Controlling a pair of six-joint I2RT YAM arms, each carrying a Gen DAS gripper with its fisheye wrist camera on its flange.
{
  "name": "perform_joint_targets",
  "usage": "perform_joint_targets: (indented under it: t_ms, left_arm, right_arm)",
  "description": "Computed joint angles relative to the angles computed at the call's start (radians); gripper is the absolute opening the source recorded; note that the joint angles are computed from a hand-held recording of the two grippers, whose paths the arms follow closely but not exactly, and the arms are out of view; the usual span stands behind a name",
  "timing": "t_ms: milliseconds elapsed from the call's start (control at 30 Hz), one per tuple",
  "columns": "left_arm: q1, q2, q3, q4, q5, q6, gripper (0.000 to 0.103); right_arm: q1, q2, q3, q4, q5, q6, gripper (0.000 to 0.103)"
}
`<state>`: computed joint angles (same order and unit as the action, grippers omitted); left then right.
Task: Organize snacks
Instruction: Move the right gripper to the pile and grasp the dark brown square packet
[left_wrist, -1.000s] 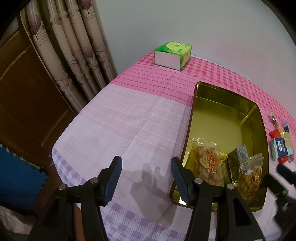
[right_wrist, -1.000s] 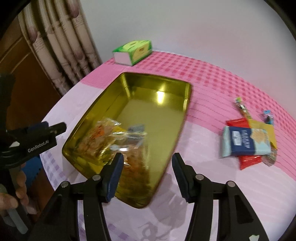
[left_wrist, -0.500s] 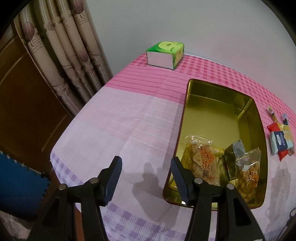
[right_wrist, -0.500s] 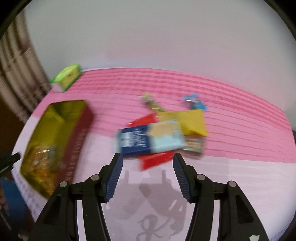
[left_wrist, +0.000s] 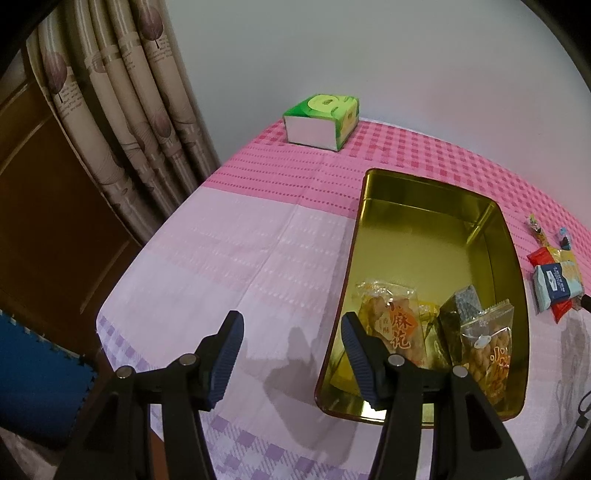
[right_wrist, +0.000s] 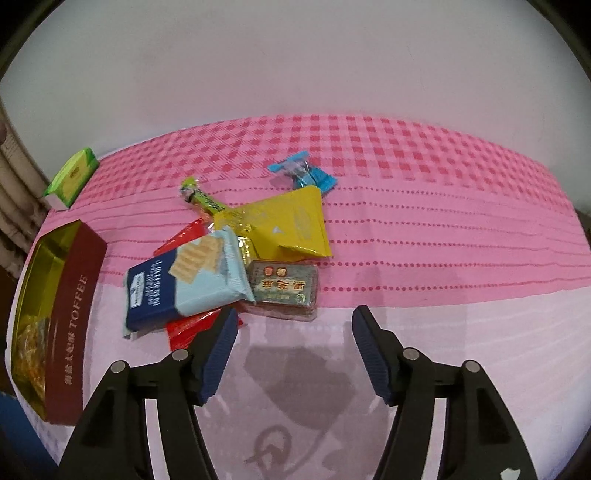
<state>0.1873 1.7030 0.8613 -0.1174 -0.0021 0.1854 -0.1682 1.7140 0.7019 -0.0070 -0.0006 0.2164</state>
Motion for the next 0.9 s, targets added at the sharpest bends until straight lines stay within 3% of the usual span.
perform_joint_targets:
  t_ms: [333, 467, 633, 900]
  left_arm:
    - [-0.075, -0.015, -0.049, 0.053, -0.043, 0.036, 0.056]
    - [-0.119, -0.051, -0.055, 0.038, -0.051, 0.043, 0.056]
    - [-0.194, -0.081, -0.034, -0.004, -0.054, 0.032, 0.056]
    - [-0.354, -0.034, 0.034, -0.039, -0.076, 0.003, 0.056]
  right_arm:
    - [-0.011, 0.102, 0.046, 0.055, -0.025, 0.022, 0.068]
    - [-0.013, 0.130, 0.072, 0.061, -0.023, -0.011, 0.067]
    - [-0.005, 0.160, 0.102, 0.065, -0.015, -0.060, 0.055]
    - [-0.012, 0.133, 0.036, 0.125, -0.016, -0.121, 0.056]
